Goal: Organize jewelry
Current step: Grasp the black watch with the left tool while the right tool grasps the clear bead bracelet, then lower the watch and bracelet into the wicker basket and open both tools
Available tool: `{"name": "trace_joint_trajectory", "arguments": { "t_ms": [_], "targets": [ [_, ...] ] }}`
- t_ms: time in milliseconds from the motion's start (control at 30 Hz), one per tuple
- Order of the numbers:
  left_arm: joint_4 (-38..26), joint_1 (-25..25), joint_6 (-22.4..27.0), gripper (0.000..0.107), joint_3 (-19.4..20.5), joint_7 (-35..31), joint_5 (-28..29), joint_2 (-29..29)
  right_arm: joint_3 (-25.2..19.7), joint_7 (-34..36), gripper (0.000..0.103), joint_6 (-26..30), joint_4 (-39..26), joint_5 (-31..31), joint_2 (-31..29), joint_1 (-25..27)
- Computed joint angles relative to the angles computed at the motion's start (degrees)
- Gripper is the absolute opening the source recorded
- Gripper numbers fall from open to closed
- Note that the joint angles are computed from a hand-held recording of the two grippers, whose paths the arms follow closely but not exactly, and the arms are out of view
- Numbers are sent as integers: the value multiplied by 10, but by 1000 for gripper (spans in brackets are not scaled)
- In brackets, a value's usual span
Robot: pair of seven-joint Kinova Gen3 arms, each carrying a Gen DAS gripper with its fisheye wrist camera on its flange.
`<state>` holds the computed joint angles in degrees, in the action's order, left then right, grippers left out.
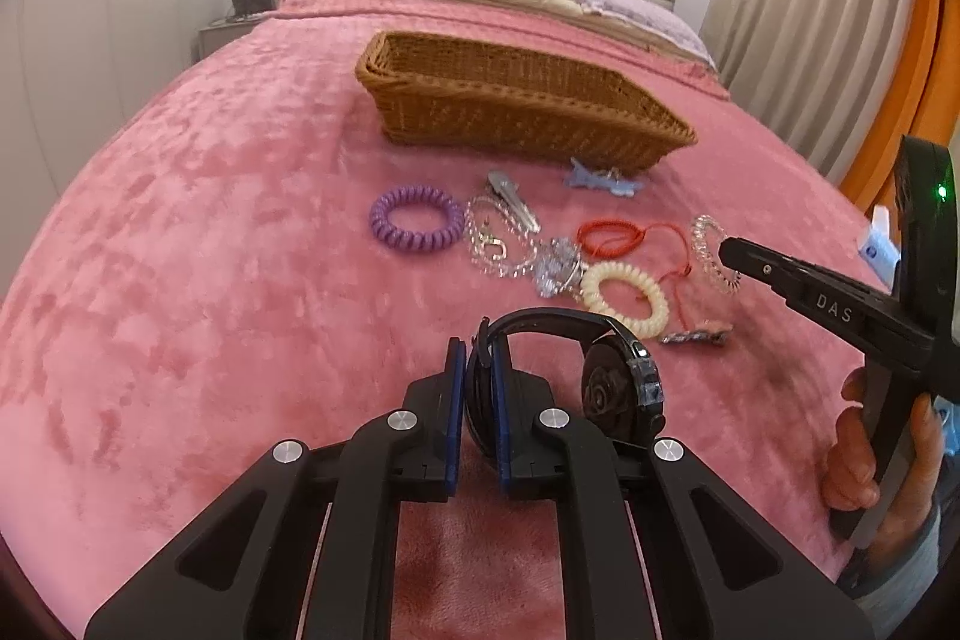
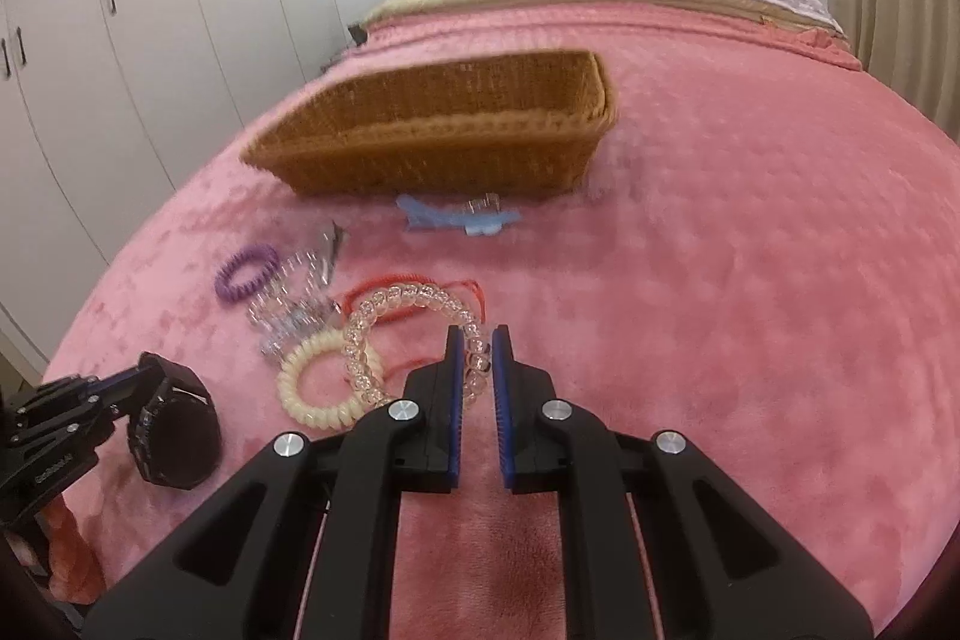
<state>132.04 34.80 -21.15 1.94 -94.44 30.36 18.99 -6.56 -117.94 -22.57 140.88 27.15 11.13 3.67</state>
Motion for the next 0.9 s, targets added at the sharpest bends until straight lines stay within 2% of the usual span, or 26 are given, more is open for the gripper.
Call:
{"name": "trace_joint_trajectory", "arguments": {
  "t_ms": [133,200,267,333,433,500,567,667,733,833,900],
  "targets": [
    [18,-20,-39,7,24,34,-31,-15,5,-23,8,-48,20,32,-22,18],
    [17,-24,-40,7,29,35,-34,-28,8,-24,8,-60,27,35,-42,16],
    [9,-9,-35,7,16,7,-7,-41,22,-51,8,-38,16,62,-64,-1],
    [-8,0,-25,7,6,-33,26,-55,16,-75,8,-14,-1,83,-83,-4],
    [-48,-1,-3,7,-3,-90,67,-62,32,-65,8,15,-35,62,-98,-37],
    [-81,-21,9,7,4,-104,65,-56,37,-65,8,32,-65,60,-93,-49],
    [-116,-34,19,7,2,-104,52,-40,35,-73,8,73,-115,62,-73,-59],
    [-184,-20,59,7,-36,-127,77,-6,-19,-137,8,100,-184,120,-23,-3],
    [-236,-25,86,7,-50,-133,79,30,-43,-162,8,127,-228,143,12,14],
    [-302,-19,135,7,-83,-120,71,75,-43,-136,8,167,-288,116,67,1],
    [-350,-11,175,7,-111,-111,73,108,-62,-124,8,187,-314,107,96,13]
  ]
}}
